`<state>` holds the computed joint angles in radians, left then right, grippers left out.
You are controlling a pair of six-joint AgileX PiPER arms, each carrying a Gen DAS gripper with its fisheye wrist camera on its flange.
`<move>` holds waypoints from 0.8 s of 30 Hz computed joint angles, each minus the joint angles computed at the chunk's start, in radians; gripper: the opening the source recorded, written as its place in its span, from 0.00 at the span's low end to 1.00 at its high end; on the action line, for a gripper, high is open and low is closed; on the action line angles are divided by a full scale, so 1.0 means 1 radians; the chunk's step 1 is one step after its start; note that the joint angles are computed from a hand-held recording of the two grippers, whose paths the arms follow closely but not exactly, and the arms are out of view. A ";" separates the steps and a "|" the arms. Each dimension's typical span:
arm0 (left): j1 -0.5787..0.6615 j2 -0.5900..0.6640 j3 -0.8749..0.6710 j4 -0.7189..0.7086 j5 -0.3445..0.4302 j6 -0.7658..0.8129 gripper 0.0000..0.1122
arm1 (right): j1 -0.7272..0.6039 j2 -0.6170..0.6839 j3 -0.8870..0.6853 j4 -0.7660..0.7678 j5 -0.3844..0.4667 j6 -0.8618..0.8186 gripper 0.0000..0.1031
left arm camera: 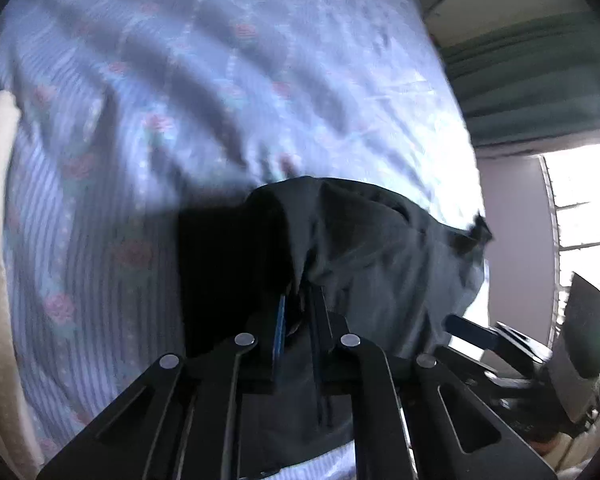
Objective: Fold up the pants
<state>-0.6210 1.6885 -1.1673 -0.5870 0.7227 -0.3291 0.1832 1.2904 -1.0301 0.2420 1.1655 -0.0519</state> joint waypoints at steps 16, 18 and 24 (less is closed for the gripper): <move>-0.023 0.018 0.004 0.170 0.063 -0.236 0.09 | -0.002 0.019 -0.036 -0.011 0.005 -0.038 0.52; -0.025 0.048 -0.044 0.217 0.098 -0.253 0.12 | -0.001 0.015 -0.032 -0.017 0.008 -0.032 0.52; -0.160 0.062 -0.241 0.562 0.345 -0.487 0.41 | -0.063 -0.044 -0.014 -0.033 0.021 -0.023 0.52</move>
